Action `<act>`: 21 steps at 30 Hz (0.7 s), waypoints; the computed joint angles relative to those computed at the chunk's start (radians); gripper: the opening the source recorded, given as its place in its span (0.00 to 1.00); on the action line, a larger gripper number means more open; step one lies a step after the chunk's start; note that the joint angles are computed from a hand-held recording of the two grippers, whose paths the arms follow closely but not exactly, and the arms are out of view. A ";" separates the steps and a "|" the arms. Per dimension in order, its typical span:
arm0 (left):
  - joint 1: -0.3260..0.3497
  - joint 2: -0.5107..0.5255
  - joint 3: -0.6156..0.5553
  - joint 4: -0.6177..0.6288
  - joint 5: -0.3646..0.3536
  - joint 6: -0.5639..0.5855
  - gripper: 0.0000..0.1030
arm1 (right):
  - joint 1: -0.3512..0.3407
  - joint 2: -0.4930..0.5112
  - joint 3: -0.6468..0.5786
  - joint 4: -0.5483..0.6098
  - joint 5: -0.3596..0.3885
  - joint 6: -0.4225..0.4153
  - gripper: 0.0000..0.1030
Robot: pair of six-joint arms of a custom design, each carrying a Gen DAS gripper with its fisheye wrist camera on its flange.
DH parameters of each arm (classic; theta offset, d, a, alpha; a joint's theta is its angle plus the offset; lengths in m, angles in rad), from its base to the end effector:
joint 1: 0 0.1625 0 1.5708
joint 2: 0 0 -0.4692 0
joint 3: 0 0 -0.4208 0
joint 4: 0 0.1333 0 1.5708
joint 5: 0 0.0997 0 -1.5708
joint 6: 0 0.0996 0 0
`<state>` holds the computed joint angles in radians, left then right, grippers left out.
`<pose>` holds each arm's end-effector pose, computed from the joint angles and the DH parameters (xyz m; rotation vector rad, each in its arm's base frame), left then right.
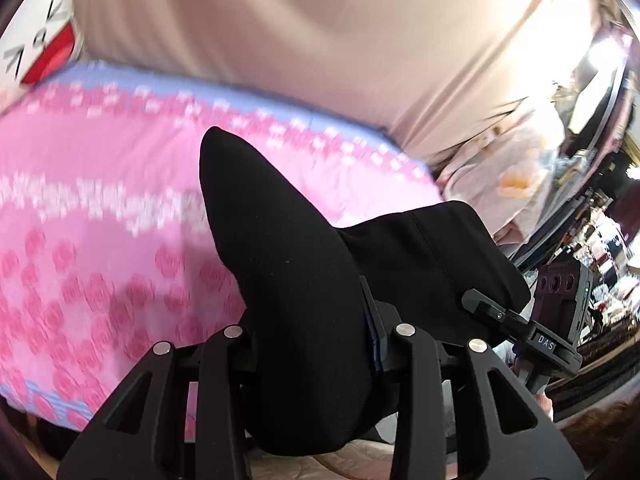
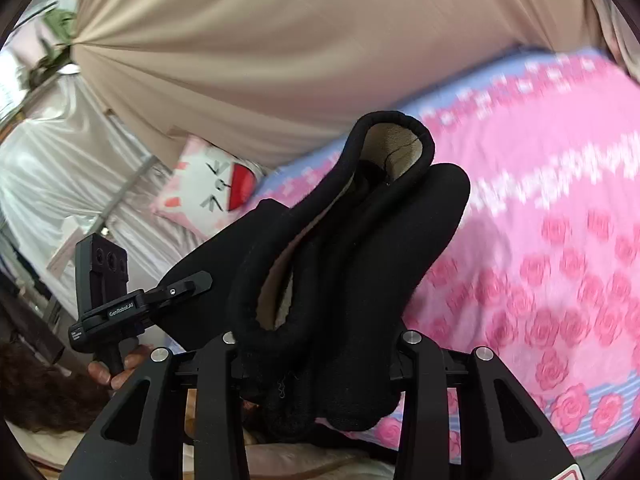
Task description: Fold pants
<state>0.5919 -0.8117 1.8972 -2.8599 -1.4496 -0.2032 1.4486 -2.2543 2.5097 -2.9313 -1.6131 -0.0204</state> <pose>-0.4474 -0.4759 0.0540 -1.1571 -2.8833 0.3686 0.0983 -0.2584 0.4644 -0.1651 -2.5782 1.5849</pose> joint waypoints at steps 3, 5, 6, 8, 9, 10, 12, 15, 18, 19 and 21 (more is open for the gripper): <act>-0.010 -0.012 -0.013 -0.043 -0.011 0.034 0.33 | 0.051 0.012 -0.028 -0.053 -0.017 -0.036 0.35; -0.013 -0.011 -0.034 -0.075 -0.024 0.061 0.33 | 0.096 0.047 -0.057 -0.108 -0.046 -0.067 0.35; -0.015 -0.005 -0.053 -0.097 -0.020 0.082 0.33 | 0.111 0.065 -0.075 -0.133 -0.050 -0.086 0.35; -0.018 0.013 -0.090 -0.137 -0.015 0.123 0.33 | 0.115 0.094 -0.108 -0.175 -0.033 -0.123 0.35; -0.018 0.021 -0.104 -0.153 -0.015 0.139 0.33 | 0.112 0.113 -0.129 -0.204 -0.016 -0.150 0.35; -0.017 0.035 -0.127 -0.184 -0.014 0.168 0.33 | 0.106 0.131 -0.147 -0.227 0.000 -0.175 0.35; -0.013 0.064 -0.169 -0.231 -0.018 0.214 0.34 | 0.077 0.168 -0.187 -0.277 0.058 -0.223 0.35; -0.002 0.150 -0.270 -0.328 -0.006 0.307 0.35 | -0.007 0.239 -0.256 -0.341 0.183 -0.275 0.35; 0.011 0.242 -0.384 -0.352 0.030 0.369 0.36 | -0.124 0.336 -0.343 -0.365 0.295 -0.249 0.36; 0.021 0.289 -0.447 -0.338 0.046 0.380 0.37 | -0.162 0.366 -0.371 -0.353 0.326 -0.228 0.36; 0.043 0.376 -0.559 -0.291 0.070 0.394 0.38 | -0.254 0.451 -0.431 -0.345 0.374 -0.160 0.40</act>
<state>0.6351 -0.4359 1.3378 -3.1512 -1.3792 0.1908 1.1941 -1.8031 2.0788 -3.2762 -1.2393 -0.1803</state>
